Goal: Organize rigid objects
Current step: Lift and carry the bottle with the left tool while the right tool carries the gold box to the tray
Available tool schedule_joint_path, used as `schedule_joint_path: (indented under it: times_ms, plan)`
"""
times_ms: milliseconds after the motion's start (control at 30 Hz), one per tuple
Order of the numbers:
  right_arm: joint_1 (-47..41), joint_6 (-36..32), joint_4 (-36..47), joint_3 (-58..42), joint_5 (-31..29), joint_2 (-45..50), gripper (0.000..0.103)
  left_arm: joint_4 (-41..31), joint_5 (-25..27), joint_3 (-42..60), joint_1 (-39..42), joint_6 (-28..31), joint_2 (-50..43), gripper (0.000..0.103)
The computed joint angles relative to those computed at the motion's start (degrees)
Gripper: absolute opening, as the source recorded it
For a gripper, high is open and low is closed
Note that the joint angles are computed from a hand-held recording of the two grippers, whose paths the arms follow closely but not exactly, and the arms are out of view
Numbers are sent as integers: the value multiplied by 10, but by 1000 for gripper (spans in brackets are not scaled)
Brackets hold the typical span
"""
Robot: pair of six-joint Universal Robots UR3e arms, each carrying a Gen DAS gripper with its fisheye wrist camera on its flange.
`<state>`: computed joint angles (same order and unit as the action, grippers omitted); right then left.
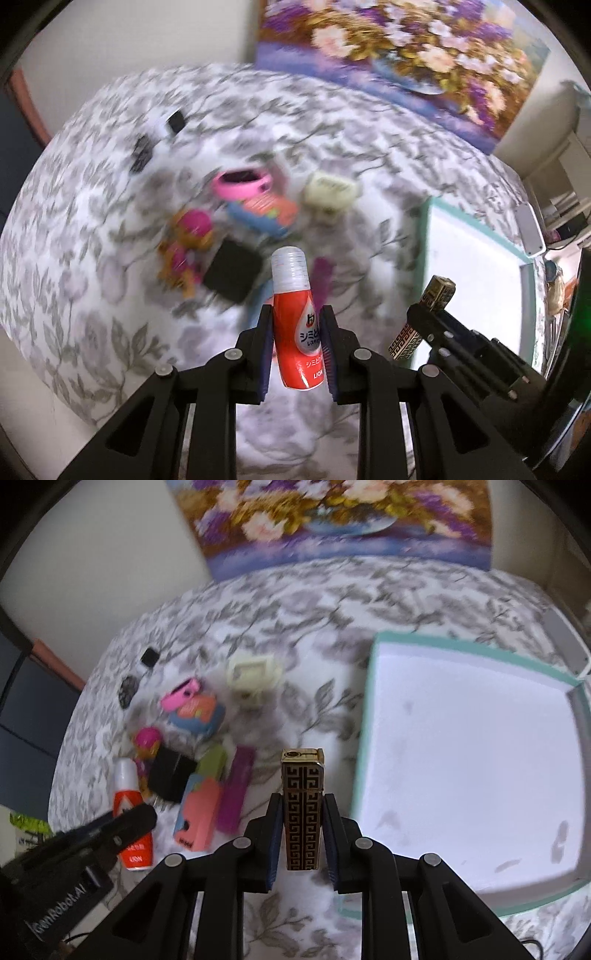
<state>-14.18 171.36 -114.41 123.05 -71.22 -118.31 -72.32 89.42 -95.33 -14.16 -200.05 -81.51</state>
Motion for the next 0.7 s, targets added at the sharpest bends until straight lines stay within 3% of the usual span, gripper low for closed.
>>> schedule_joint_path:
  times_ms: [67,167,467,700]
  plan:
    - [-15,-3,-16,7,-11,-6,22,3,1,37,-27,-15,-40,25]
    - [-92,-34,26,9,35,-30,22,14,-3,79,-64,-35,-92,25]
    - [-311,-152,220,2,158,-72,22,32,-33,157,-105,-71,-185,25]
    - [-366,-168,220,-1,166,-104,22,28,-35,201,-112,-73,-212,25]
